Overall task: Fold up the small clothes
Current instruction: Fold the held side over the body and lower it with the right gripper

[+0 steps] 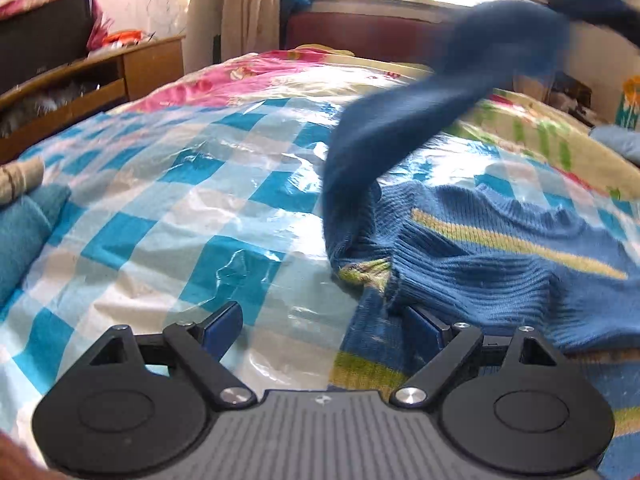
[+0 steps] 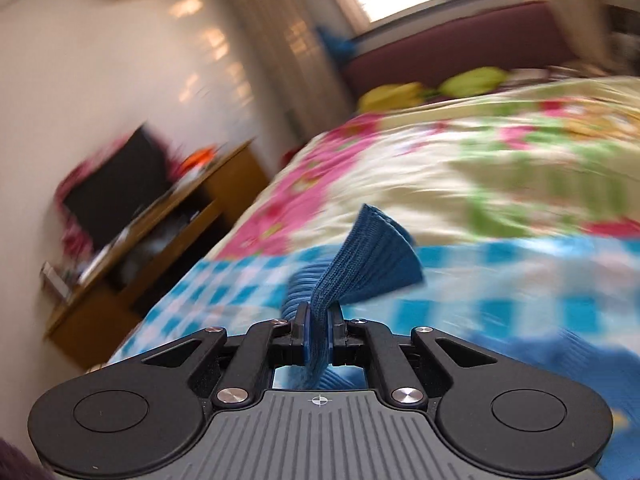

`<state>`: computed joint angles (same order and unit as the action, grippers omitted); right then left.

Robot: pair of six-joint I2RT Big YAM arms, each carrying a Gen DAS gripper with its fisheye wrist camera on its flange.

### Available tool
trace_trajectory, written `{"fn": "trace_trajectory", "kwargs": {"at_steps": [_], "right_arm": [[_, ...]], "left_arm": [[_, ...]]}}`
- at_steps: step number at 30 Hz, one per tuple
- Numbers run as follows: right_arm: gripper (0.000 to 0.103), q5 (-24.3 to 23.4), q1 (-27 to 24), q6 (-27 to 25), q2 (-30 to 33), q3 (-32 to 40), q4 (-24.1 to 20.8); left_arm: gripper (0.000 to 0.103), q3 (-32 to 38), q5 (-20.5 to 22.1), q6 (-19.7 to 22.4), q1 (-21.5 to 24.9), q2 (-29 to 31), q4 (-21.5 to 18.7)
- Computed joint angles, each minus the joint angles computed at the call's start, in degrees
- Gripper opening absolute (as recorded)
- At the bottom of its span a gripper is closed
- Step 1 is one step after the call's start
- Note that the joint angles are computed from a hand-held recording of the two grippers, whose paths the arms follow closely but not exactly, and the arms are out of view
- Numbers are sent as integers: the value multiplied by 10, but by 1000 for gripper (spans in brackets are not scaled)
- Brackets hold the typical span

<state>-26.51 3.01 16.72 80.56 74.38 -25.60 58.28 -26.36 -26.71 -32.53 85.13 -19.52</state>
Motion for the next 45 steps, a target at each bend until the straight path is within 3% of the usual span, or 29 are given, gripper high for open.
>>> {"fn": "trace_trajectory", "kwargs": {"at_steps": [4, 10, 14, 20, 25, 29, 33, 35, 38, 45], "right_arm": [[7, 25, -57, 30, -55, -95, 34], [7, 7, -112, 69, -44, -153, 23], [7, -28, -124, 95, -42, -150, 55], [7, -66, -121, 93, -58, -116, 76], [7, -68, -106, 84, -61, -108, 77], [7, -50, -116, 86, -67, -134, 77], [7, -10, -136, 74, -54, -173, 51], [11, 4, -145, 71, -37, -185, 39], [14, -14, -160, 83, -20, -199, 32], [22, -60, -183, 144, -23, -220, 90]], "left_arm": [[91, 20, -30, 7, -11, 16, -22], [92, 39, -93, 13, -31, 35, -48], [92, 40, -150, 63, -58, 35, -25], [92, 57, -187, 132, -83, 51, 13], [92, 96, -208, 173, -71, 86, 24], [92, 116, -232, 142, -42, 98, -24], [94, 85, -175, 85, -27, 78, -54], [94, 72, -197, 107, -42, 78, -42], [93, 68, -221, 142, -58, 80, -27], [93, 75, -212, 123, -54, 81, -47]]}}
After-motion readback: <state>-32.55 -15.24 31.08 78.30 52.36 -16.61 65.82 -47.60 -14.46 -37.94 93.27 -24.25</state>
